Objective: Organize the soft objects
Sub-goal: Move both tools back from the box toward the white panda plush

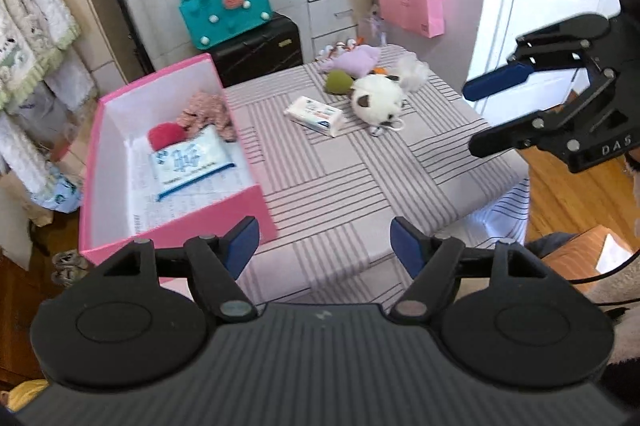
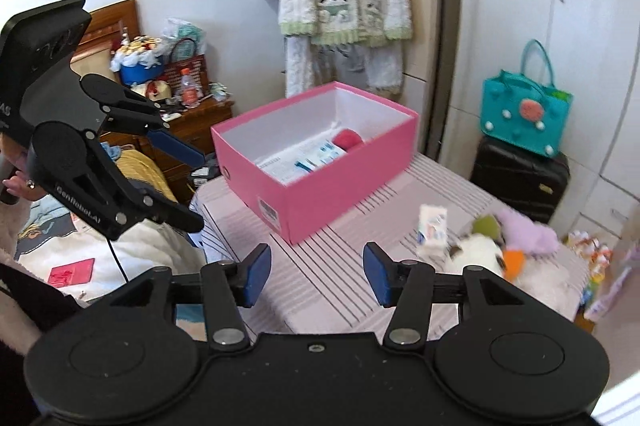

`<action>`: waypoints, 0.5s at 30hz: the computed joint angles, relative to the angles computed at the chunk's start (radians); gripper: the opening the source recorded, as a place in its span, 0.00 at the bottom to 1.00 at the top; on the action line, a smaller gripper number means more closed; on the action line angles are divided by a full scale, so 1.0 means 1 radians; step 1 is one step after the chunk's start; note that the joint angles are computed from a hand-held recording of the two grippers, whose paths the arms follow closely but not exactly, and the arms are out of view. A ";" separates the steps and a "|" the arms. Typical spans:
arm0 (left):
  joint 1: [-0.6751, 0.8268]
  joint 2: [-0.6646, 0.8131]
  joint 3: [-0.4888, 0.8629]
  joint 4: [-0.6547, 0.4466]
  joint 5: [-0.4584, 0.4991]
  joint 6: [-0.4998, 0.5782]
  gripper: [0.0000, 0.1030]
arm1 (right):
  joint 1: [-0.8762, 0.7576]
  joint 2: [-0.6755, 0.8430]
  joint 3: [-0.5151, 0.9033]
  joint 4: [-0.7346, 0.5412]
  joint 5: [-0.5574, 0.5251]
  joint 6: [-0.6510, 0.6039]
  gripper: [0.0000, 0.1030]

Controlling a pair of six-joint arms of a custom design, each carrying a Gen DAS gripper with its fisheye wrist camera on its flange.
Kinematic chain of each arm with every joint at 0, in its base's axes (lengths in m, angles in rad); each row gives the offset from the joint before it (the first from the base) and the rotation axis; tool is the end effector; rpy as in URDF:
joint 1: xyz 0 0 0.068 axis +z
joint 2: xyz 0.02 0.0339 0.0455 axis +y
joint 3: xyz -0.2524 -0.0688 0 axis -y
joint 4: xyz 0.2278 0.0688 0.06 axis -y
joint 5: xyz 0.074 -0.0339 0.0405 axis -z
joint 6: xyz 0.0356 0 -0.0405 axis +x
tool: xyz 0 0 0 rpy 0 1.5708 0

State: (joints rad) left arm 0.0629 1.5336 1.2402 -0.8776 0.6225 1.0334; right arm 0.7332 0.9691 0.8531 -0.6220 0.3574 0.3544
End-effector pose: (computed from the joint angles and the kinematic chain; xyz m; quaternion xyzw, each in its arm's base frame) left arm 0.2868 -0.0027 0.2625 0.4890 0.7969 -0.1577 0.3177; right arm 0.1493 0.1177 0.2826 -0.0988 0.8974 0.0668 0.4247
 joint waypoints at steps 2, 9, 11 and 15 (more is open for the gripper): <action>-0.011 -0.002 -0.020 0.019 0.003 -0.025 0.69 | 0.005 -0.030 -0.036 -0.009 0.011 0.024 0.55; -0.056 0.015 -0.106 0.129 -0.003 -0.083 0.70 | -0.043 -0.139 -0.179 -0.031 -0.026 0.081 0.57; -0.072 0.046 -0.109 0.134 -0.015 -0.090 0.70 | -0.070 -0.164 -0.219 -0.016 -0.043 0.077 0.57; -0.112 0.074 -0.157 0.215 -0.038 -0.122 0.70 | -0.113 -0.201 -0.302 0.037 -0.069 0.075 0.58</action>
